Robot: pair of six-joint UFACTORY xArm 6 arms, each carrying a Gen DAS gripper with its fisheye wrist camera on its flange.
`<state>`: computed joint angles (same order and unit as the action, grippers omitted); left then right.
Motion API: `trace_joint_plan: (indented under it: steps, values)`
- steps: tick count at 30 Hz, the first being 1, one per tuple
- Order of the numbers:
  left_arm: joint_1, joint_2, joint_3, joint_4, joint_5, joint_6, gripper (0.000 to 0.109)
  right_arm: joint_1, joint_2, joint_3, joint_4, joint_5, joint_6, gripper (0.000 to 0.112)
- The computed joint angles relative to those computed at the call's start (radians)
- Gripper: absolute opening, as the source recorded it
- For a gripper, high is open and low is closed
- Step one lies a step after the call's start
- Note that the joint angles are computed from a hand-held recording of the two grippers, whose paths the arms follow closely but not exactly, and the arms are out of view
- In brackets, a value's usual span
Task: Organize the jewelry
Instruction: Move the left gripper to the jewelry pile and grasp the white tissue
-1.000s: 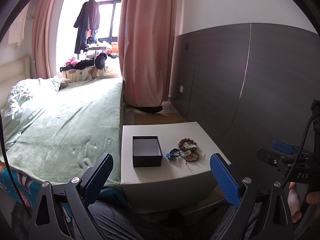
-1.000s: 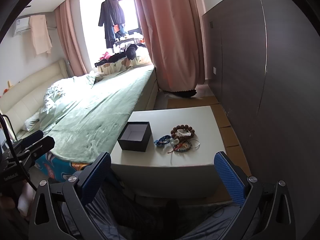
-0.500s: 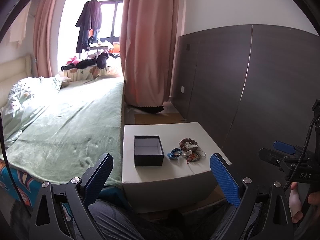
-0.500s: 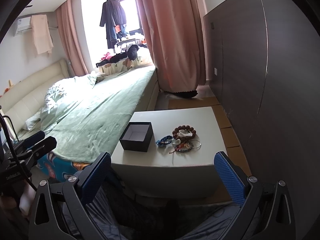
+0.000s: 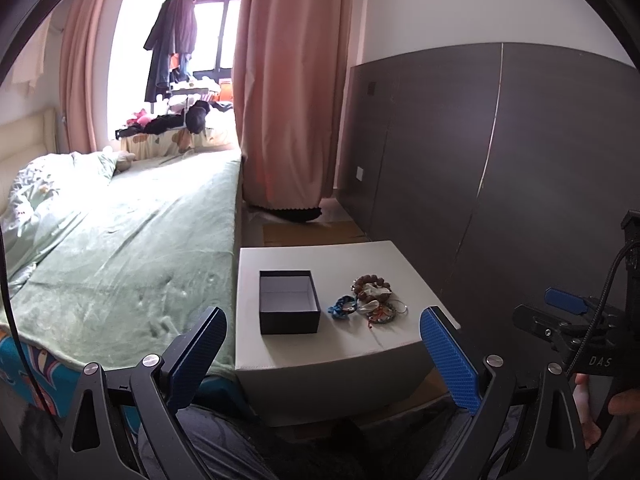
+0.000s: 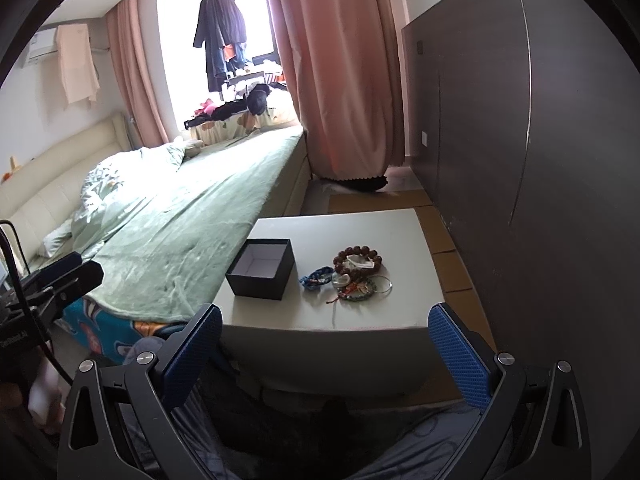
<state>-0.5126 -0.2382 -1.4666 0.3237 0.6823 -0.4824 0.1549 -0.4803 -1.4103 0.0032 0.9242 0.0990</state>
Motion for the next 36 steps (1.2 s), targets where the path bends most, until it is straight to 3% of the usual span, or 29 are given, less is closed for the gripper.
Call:
trace_joint_plan:
  steps: [11,14,22,36]
  values:
    - [-0.003,0.174,-0.153,-0.104,0.017,0.102,0.097,-0.131,0.035,0.019,0.120,-0.036,-0.056,0.103]
    - [-0.006,0.233,-0.203,-0.138,0.026,0.134,0.092,-0.173,0.047,0.033,0.192,-0.049,-0.096,0.103]
    - [0.001,0.392,-0.361,-0.213,0.115,0.188,0.076,-0.239,0.116,0.019,0.265,-0.046,-0.133,0.103]
    - [0.017,0.705,-0.749,-0.299,0.339,0.269,0.063,-0.304,0.273,-0.044,0.374,-0.017,-0.178,0.100]
